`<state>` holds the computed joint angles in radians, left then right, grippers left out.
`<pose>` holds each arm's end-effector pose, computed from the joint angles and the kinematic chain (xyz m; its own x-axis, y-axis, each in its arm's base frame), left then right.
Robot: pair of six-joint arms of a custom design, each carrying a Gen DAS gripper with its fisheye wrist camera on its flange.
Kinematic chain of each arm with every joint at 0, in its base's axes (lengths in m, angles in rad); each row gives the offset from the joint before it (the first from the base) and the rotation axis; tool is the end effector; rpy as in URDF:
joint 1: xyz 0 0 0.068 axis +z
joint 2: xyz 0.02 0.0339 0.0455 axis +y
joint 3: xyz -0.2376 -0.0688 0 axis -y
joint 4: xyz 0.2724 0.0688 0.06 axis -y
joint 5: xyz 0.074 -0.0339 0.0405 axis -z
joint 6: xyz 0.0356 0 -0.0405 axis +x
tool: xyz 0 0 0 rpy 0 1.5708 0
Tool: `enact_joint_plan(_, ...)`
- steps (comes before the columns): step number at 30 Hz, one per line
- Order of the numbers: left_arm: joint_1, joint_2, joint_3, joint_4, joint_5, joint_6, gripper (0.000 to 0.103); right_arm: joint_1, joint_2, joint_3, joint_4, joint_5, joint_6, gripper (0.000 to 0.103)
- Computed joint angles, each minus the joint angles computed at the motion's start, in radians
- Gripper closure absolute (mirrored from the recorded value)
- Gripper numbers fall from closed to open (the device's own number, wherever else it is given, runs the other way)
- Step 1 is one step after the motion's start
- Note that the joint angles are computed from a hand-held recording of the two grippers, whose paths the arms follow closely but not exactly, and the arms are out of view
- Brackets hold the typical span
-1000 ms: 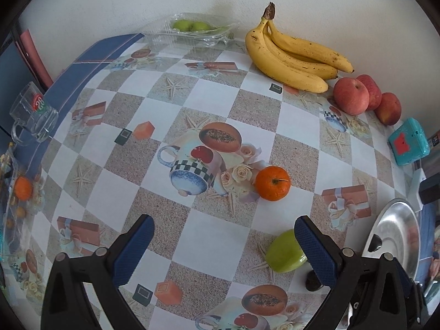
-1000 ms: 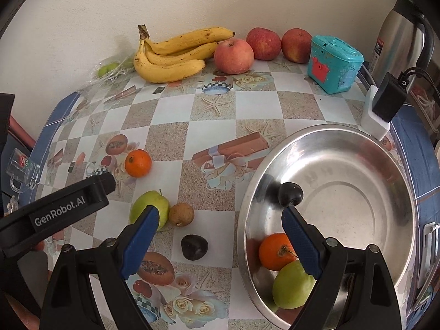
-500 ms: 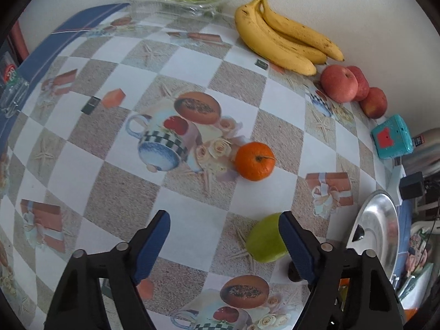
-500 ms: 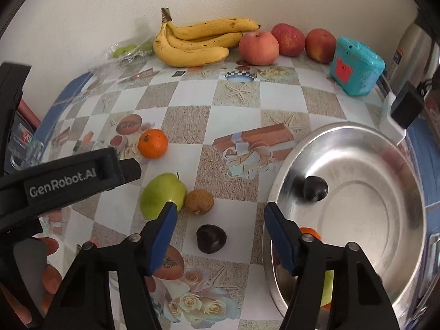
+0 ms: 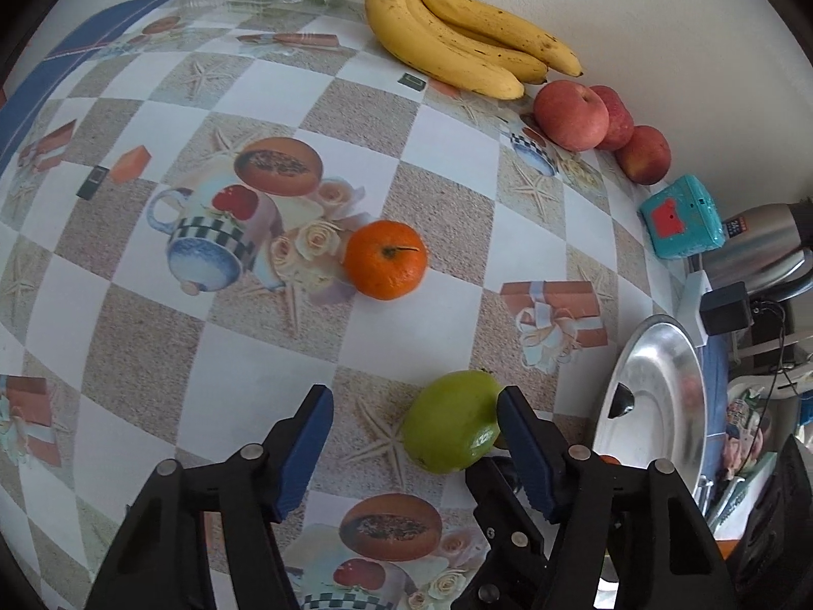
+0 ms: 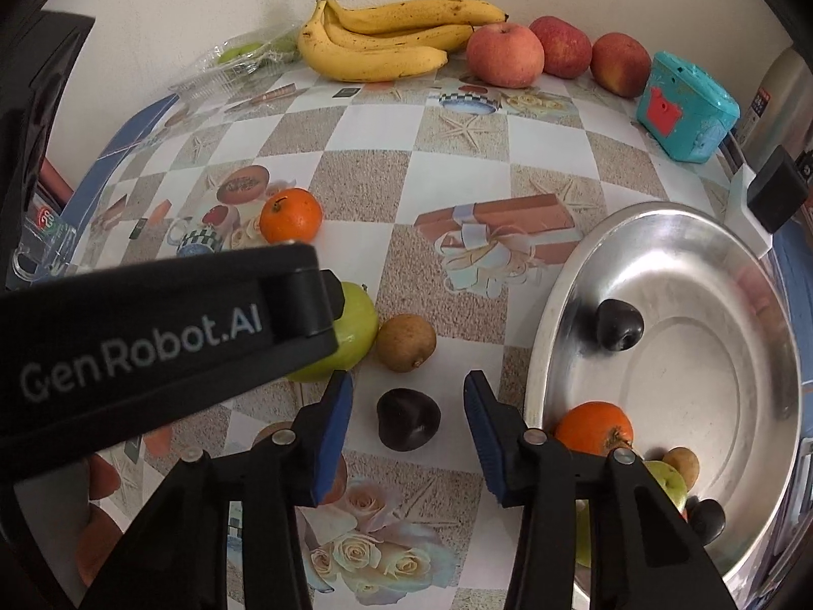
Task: Organize fruits
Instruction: 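Move the left gripper to the second green pear while the right gripper approaches a dark plum, then close the left gripper on the green pear while the right gripper closes on the dark plum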
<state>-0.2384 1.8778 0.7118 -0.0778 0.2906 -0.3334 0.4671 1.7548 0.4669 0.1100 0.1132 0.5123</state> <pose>0.2784 -0.0781 0.0109 -0.9729 -0.0862 -0.2147 -0.0029 0.9324 -0.3615 0.2152 0.1040 0.0012 -0.9193 0.0818 -0.3849 0.0480 0.9942 0.0967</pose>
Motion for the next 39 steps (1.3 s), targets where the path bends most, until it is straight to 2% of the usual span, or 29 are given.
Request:
enact_joint_plan(6,-0.005,-0.005,-0.005,0.004,0.041,-0.005,0.047,-0.022,0.001,-0.008,0.012,-0.022,0.006,0.061)
enact_joint_plan(16,0.027,-0.006,0.000,-0.013,0.060,-0.016,0.047,-0.030,0.002,-0.017,0.026,-0.033,0.005,0.072)
enact_joint_plan(25,0.103,-0.040,-0.007,-0.025,0.081,-0.018,0.047,-0.031,0.010,-0.014,0.034,-0.044,0.004,0.075)
enact_joint_plan(37,0.036,0.040,0.021,-0.006,0.077,-0.001,0.048,-0.032,0.008,-0.017,0.040,-0.051,0.007,0.079)
enact_joint_plan(39,0.034,0.036,0.017,0.000,0.081,-0.002,0.054,-0.030,0.007,-0.019,0.040,-0.051,0.008,0.079)
